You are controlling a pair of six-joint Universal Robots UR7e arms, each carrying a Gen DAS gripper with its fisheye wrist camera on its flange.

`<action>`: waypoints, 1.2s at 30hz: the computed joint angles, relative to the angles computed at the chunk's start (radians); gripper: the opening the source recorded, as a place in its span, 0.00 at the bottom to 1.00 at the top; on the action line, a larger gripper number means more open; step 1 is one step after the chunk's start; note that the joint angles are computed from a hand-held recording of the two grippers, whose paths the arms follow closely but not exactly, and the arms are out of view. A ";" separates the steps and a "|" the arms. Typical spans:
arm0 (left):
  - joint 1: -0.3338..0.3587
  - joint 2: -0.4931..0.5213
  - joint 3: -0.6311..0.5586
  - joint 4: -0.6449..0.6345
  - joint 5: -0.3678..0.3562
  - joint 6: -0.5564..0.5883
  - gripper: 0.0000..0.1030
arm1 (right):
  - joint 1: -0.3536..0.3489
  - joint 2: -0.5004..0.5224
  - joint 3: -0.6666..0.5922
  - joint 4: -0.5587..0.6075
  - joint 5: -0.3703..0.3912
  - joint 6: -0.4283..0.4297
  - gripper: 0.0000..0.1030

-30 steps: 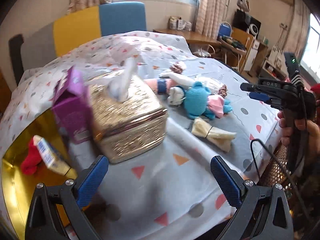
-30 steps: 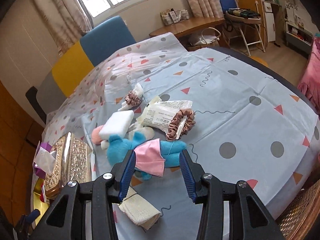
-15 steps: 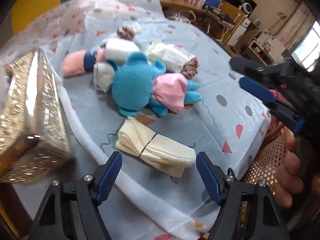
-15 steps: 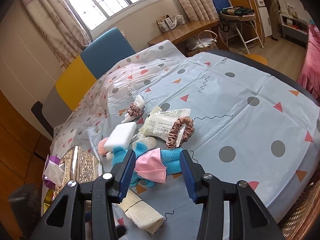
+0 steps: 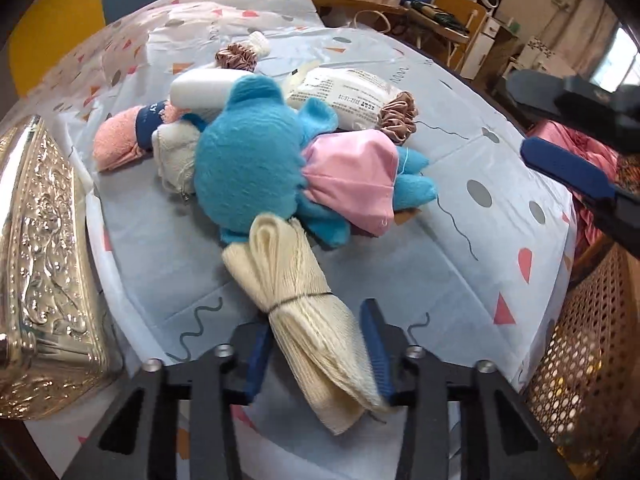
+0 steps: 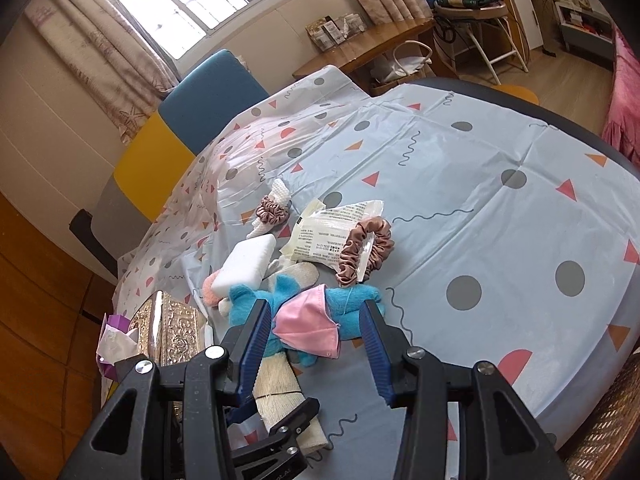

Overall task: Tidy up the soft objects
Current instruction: 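Grasp the cream rolled towel with the left tool, then carry the cream towel into the gold tray while the right tool grasps the blue bear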

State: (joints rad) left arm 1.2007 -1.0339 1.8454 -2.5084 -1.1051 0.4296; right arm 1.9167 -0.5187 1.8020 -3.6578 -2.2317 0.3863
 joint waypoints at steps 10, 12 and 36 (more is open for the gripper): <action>0.031 -0.101 0.070 -0.029 -0.082 0.141 0.18 | 0.000 0.004 -0.027 0.110 0.003 -0.003 0.45; 0.042 -0.130 0.076 -0.016 -0.118 0.151 0.18 | 0.003 0.007 -0.044 0.167 -0.006 -0.003 0.45; 0.085 -0.252 0.089 -0.003 -0.188 0.158 0.18 | 0.032 0.182 -0.433 0.720 -0.179 -0.420 0.58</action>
